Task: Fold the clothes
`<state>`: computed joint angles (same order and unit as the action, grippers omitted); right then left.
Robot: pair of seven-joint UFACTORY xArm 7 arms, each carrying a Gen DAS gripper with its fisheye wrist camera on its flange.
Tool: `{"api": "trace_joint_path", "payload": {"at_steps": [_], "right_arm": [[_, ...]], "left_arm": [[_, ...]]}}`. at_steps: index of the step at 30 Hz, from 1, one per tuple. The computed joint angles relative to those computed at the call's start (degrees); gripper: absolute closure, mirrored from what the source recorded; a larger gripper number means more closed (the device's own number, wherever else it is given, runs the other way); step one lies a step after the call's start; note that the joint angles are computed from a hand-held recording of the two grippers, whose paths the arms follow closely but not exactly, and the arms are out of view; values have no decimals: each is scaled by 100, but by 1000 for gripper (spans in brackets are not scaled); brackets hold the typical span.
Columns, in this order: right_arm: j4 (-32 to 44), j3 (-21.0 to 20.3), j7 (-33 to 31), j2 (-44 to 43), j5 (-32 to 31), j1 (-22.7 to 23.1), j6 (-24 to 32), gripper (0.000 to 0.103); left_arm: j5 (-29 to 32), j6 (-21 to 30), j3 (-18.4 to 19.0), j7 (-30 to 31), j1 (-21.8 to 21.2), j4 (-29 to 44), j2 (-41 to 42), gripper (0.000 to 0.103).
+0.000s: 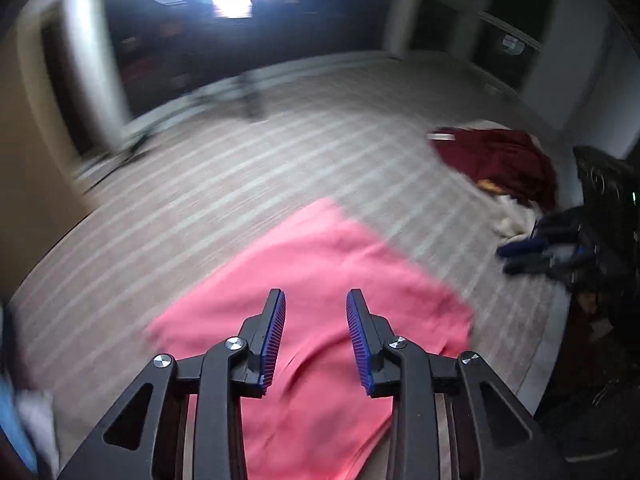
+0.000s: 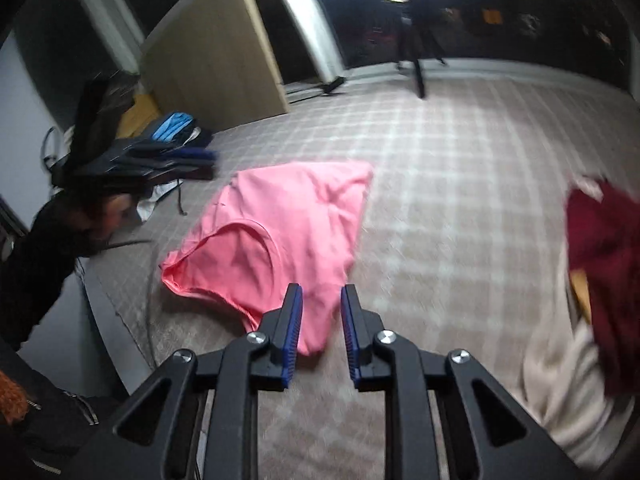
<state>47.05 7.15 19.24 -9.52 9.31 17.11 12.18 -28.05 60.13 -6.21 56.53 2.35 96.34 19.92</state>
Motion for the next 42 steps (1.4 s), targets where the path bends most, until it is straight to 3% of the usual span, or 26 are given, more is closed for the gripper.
{"api": "trace_joint_path", "payload": {"at_steps": [3, 7, 13, 17, 21, 26, 28, 32, 36, 39, 42], "right_arm": [[561, 43, -218, 687, -155, 27, 69, 83], [973, 160, -699, 1278, 112, 42, 377, 83], [769, 233, -1163, 935, 598, 16, 1311, 83], [634, 147, -709, 585, 166, -38, 1114, 78], [1095, 114, -503, 1099, -141, -62, 635, 78], [1706, 141, -374, 1990, -257, -82, 818, 77], [1533, 196, -543, 1866, -218, -97, 821, 72], [1345, 233, -1132, 1374, 289, -223, 1479, 71], [1460, -13, -709, 1518, 440, -373, 1101, 41], [1892, -123, -382, 1978, 180, -441, 1215, 41], [2083, -184, -90, 2237, -159, -431, 1220, 40]], "left_arm": [[-48, 38, 196, 6, 247, -604, -357, 73], [-411, 196, 277, 275, 449, -1192, -559, 73], [-53, 255, 454, 337, 464, -1793, -734, 73], [-508, 441, 534, 413, 658, -1554, -816, 73], [-615, 317, 414, 350, 563, -1038, -349, 72], [-61, 146, 309, 200, 427, -893, 75, 72], [14, 305, 289, 220, 492, -829, 87, 70], [112, 468, 344, -34, 584, -522, 84, 70], [111, 315, 314, -1120, 477, 443, 699, 49], [430, 329, 250, -1849, 298, 1263, 1306, 49], [901, 129, 223, -2139, 103, 1464, 1547, 49]]}}
